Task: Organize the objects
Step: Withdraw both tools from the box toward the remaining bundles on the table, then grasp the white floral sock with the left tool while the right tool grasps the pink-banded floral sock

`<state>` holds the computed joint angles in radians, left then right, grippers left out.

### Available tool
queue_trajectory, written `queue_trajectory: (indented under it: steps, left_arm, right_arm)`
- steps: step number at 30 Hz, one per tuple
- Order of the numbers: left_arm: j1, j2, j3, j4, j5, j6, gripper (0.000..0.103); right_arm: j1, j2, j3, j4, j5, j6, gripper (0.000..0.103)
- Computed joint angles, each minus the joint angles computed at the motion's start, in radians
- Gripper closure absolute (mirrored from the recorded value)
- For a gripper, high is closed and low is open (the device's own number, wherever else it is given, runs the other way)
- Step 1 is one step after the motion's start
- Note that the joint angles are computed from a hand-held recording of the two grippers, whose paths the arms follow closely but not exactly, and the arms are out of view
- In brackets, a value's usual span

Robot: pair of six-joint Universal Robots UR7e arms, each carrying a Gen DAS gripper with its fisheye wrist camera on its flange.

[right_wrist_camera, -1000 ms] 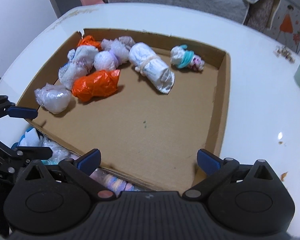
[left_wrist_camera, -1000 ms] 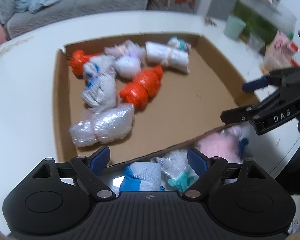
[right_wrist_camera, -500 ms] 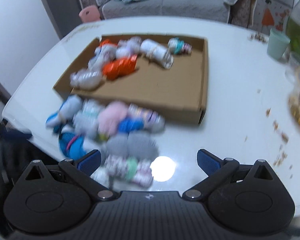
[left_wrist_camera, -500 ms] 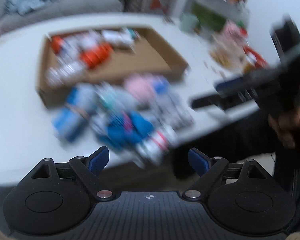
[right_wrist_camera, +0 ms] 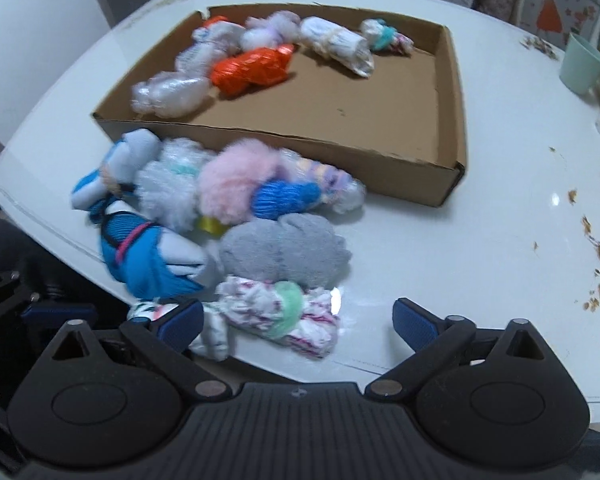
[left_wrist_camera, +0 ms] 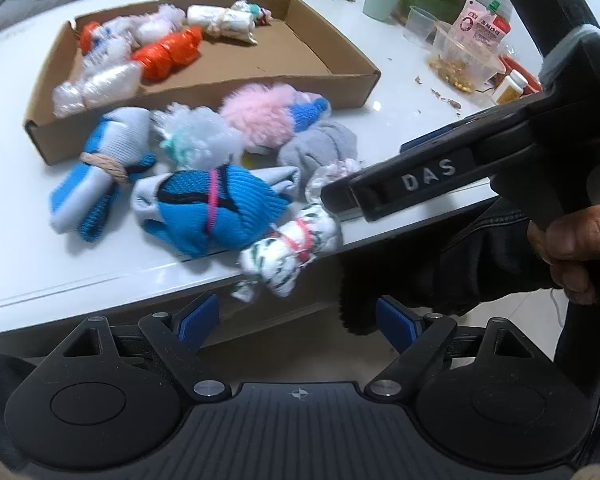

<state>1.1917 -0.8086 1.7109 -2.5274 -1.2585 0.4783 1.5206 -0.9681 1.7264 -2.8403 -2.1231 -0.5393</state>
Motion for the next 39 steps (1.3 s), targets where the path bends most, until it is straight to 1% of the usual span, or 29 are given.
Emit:
queue_trajectory:
  steps: [4,5,7,11,15,17,20,27,29,35,39]
  left_arm:
    - [0.004,0.026,-0.023,0.008,-0.028,-0.021,0.014]
    - [0.005,0.032,-0.029,0.014,-0.027,-0.033,0.014]
    - [0.009,0.042,-0.041,0.027,-0.035,-0.051,0.014]
    - [0.008,0.056,-0.048,0.018,-0.028,-0.068,0.014]
    - [0.008,0.066,-0.052,0.026,-0.032,-0.065,0.015]
    - [0.007,0.068,-0.054,0.031,-0.033,-0.061,0.016]
    - [0.011,0.067,-0.063,0.044,-0.050,-0.084,0.019]
    - [0.006,0.072,-0.073,0.056,-0.069,-0.127,0.019]
    - [0.003,0.071,-0.073,0.043,-0.087,-0.130,0.018]
    - [-0.015,0.097,-0.079,-0.003,-0.055,-0.134,0.018]
    - [-0.031,0.114,-0.054,-0.084,-0.032,-0.056,0.018]
  right_arm:
    - [-0.008,-0.003,-0.007,0.019,-0.001,0.022,0.030]
    - [-0.011,-0.004,-0.008,0.026,-0.003,0.029,0.032]
    - [-0.014,0.000,-0.014,0.039,-0.007,0.038,0.039]
    - [-0.017,-0.005,-0.011,0.032,-0.006,0.037,0.040]
    - [-0.020,-0.010,-0.006,0.019,-0.011,0.029,0.047]
    - [-0.023,-0.015,-0.006,0.022,-0.009,0.031,0.047]
    - [-0.027,-0.019,-0.012,0.034,0.000,0.046,0.048]
    - [-0.028,-0.017,-0.021,0.047,0.005,0.054,0.048]
    - [-0.029,-0.021,-0.021,0.050,0.011,0.058,0.048]
    - [-0.033,-0.025,-0.025,0.052,0.016,0.072,0.047]
    - [-0.035,-0.027,-0.023,0.051,0.015,0.064,0.047]
